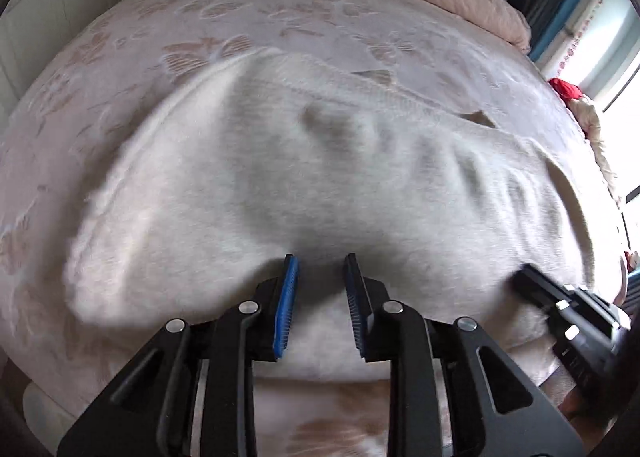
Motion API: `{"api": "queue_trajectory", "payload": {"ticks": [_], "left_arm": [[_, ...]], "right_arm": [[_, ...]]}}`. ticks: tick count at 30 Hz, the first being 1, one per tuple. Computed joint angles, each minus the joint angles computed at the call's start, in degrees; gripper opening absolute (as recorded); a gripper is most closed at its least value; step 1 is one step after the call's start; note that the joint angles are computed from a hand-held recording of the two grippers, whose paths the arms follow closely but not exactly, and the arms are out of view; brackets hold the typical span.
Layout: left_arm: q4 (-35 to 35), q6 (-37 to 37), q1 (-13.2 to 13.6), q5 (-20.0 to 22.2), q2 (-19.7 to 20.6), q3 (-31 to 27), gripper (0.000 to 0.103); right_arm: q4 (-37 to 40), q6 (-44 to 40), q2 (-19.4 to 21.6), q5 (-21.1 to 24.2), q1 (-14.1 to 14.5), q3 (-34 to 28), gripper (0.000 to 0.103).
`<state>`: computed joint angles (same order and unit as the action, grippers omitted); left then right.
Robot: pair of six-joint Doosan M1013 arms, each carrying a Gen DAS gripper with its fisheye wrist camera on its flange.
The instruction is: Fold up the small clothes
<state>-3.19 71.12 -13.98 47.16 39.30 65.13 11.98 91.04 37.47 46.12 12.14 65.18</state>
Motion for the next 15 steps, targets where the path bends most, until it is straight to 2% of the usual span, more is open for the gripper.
{"api": "queue_trajectory", "payload": {"ticks": [3, 4, 5, 8, 10, 12, 13, 14, 15], "left_arm": [[-4.58, 2.84, 2.08, -1.16, -0.96, 2.11, 0.022], [-3.1, 2.84, 2.12, -1.8, -1.29, 2.78, 0.022], [-1.0, 2.26, 1.89, -2.07, -1.41, 3.01, 0.02], [3.21, 0.9, 0.98, -3.2, -1.54, 3.66, 0.02], [5.19, -0.82, 0.32, -2.62, -1.85, 3.48, 0.021], [2.17, -0.63, 0.74, -4.02, -3.27, 4.6, 0.027], [0.8, -1.18, 1.08, -6.1, -4.6, 6.28, 0.033], [0.39, -3.56, 1.47, -9.46, -6.39, 8.68, 0.053], [1.29, -6.71, 1.75, -12.17, -7.89, 10.81, 0.073]], "right_arm": [[-3.88, 8.96, -3.76, -2.69, -3.29, 6.64, 0.003], [-8.77, 14.15, -4.8, -2.5, -3.82, 8.34, 0.004], [-10.66, 16.88, -5.7, -2.65, -4.66, 10.05, 0.0], [-5.0, 14.71, -7.14, -3.66, -7.14, 13.35, 0.0], [-8.02, 16.07, -7.55, -2.81, -6.33, 12.81, 0.002], [-12.76, 19.1, -8.15, -3.75, -5.09, 12.53, 0.017], [-14.26, 20.74, -8.77, -4.61, -4.93, 12.96, 0.04], [-15.38, 22.61, -9.55, -5.77, -4.87, 13.84, 0.058], [-15.56, 24.33, -10.55, -7.01, -5.09, 15.19, 0.06]]}}
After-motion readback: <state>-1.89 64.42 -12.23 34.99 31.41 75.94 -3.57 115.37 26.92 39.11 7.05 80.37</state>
